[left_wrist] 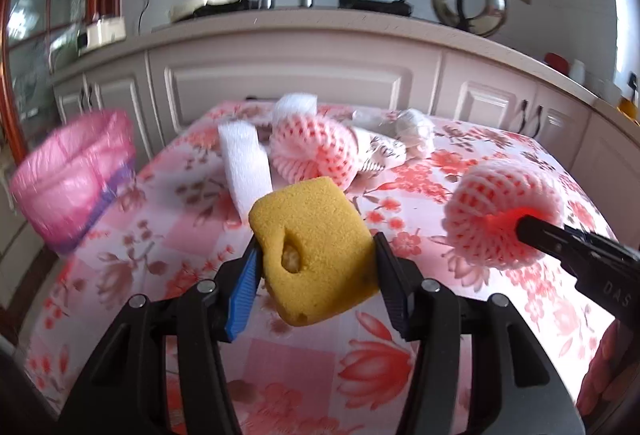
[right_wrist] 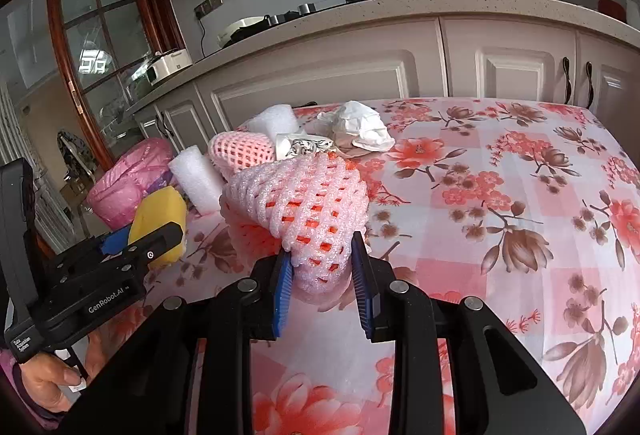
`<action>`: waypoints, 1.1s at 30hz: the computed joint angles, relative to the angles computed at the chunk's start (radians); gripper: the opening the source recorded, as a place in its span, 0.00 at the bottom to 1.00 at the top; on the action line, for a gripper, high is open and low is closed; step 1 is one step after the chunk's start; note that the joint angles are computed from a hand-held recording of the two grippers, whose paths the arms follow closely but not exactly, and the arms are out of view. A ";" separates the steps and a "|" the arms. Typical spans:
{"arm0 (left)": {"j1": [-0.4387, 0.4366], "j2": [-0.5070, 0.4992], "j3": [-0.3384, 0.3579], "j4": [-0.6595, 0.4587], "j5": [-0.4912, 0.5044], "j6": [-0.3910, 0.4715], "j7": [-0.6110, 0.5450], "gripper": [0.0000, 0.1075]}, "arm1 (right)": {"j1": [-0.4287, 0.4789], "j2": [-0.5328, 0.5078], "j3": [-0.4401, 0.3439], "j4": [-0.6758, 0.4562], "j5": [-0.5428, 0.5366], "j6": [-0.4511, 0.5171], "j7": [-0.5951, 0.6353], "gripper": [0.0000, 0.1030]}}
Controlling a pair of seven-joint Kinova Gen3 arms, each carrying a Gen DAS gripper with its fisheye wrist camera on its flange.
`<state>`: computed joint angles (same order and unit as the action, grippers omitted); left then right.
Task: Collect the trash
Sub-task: 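Carry the yellow sponge and pink foam net over the pink bin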
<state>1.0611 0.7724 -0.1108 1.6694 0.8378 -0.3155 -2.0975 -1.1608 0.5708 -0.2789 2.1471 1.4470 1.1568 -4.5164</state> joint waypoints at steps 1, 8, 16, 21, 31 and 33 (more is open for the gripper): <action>-0.011 -0.012 0.024 0.029 -0.038 -0.035 0.016 0.49 | -0.009 0.001 -0.002 -0.008 0.002 0.009 0.007 0.27; -0.079 -0.080 0.125 0.186 -0.151 -0.199 0.078 0.49 | -0.023 0.001 0.001 -0.070 0.041 0.000 0.080 0.27; -0.171 -0.160 0.184 0.350 -0.169 -0.327 0.156 0.49 | -0.005 0.012 0.025 -0.205 0.106 -0.065 0.287 0.27; -0.230 -0.198 0.191 0.410 -0.167 -0.359 0.180 0.49 | 0.031 0.024 0.055 -0.301 0.139 -0.149 0.430 0.27; -0.383 -0.244 0.163 0.403 -0.197 -0.320 0.202 0.49 | 0.119 0.087 0.137 -0.543 0.143 -0.370 0.682 0.27; -0.409 -0.241 0.153 0.388 -0.206 -0.317 0.202 0.49 | 0.128 0.106 0.158 -0.595 0.115 -0.411 0.737 0.27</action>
